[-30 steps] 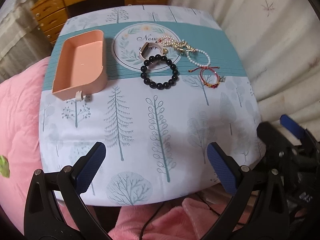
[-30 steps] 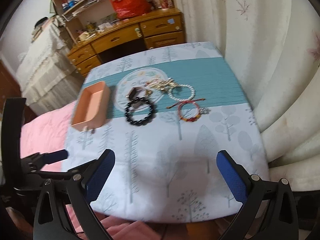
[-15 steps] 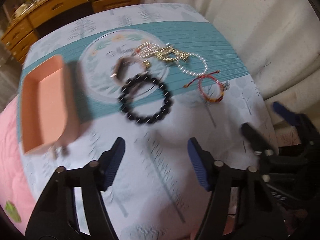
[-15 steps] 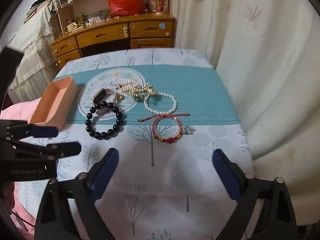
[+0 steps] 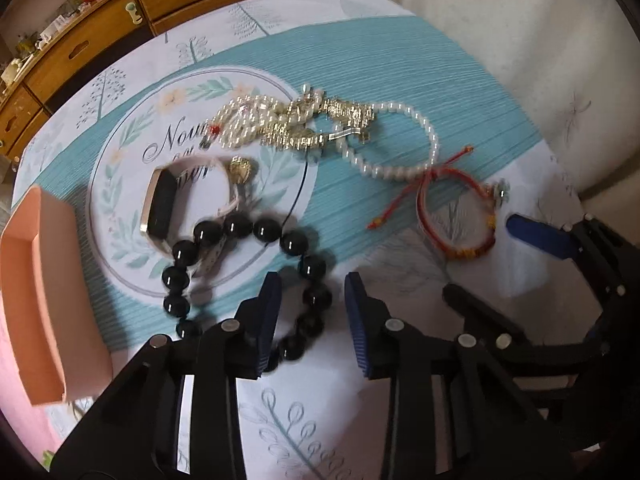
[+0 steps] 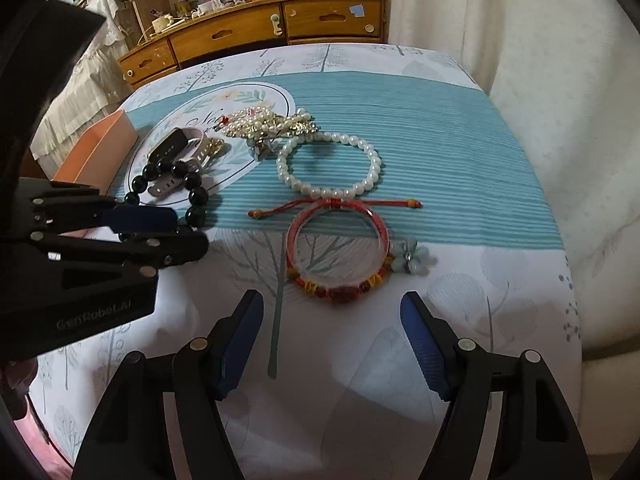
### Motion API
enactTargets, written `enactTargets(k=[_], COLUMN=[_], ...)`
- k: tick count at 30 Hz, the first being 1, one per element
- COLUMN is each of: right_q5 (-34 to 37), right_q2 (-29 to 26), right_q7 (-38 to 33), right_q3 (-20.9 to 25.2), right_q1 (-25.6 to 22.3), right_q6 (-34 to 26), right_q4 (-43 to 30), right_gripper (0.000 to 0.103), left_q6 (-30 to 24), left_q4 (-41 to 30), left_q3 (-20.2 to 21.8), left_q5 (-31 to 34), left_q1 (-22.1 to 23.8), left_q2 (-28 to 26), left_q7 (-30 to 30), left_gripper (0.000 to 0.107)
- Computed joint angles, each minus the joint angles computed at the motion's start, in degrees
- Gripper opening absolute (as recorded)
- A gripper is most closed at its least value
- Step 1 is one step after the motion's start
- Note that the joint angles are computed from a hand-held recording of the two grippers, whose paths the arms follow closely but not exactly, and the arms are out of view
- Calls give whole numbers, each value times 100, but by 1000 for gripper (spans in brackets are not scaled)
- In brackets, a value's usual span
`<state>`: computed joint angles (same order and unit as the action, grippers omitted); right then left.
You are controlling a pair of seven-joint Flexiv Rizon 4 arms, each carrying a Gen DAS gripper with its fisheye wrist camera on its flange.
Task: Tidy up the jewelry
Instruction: 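Grasp the black bead bracelet with the left tool while the right tool grasps the red string bracelet, then carry both bracelets into the pink tray and open both tools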
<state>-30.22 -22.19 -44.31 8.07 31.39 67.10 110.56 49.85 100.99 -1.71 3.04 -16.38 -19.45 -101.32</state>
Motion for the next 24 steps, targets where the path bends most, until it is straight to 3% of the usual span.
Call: enactTargets(k=[4,7,11,14,24], right_q5=[-19,-72,-346,-274,842], right_q2=[-168,-251,-262,-254,-48], right_q7=[-219,-254,-138,-227,-837], right_q3=[-21,-88,-237,-158,390], right_q1=[-23,30,157,88,-224], right_q6=[16,-6,-16,15,-90], right_q4=[-200,-310,-312,-293,-299], right_gripper=[73,72,59,59,58], left_q6=[-125,-150,-214,-216,-180], left_q4=[-285,-336,-308,-178,27], left_q3=[-49,-8,-16,-47,-55], left_q5=[-78,-89,-344,-500,-578], left_q1=[52,38,125,175,194], left_q2=[-197,-228,-237,-154,297], left_q7=[220,174,63,86,-34], left_gripper=[29,18,13,13,13])
